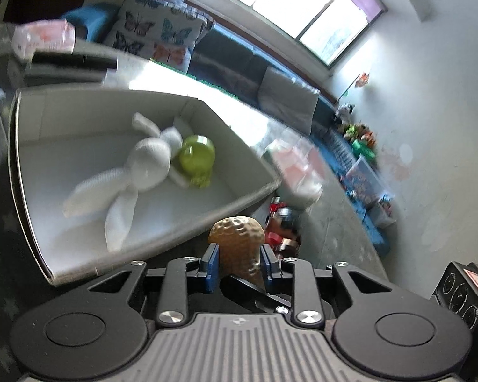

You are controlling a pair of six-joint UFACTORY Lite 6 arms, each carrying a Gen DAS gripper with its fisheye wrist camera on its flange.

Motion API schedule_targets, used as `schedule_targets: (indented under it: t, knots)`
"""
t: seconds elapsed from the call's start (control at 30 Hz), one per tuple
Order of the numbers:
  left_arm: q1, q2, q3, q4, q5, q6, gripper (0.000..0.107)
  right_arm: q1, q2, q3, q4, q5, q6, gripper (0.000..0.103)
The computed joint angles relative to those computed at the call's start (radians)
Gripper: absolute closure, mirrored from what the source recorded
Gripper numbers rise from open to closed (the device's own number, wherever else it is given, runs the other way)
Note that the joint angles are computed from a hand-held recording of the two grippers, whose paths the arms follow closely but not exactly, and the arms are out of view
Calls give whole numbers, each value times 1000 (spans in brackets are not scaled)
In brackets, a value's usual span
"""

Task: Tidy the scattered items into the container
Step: 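Lift the peanut plush with the left tool over the box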

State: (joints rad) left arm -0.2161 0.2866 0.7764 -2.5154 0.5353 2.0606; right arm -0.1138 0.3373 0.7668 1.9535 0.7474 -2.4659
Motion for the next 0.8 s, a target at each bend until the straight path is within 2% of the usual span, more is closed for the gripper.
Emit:
schedule_targets:
  t: [0.2,0.4,0.63,0.8]
  knots:
    - [53,-40,36,12,-26,0,78,61,-7,99,-20,-19,63,61]
    - [137,33,149,145,-77,-132,78,148,113,304,-127,-81,230,61]
    - [220,168,289,397,-97,-384,78,219,297,579,-403,-141,565,61]
    - [256,254,366,547,-87,-557,78,250,437,790,-667,-136,858,61]
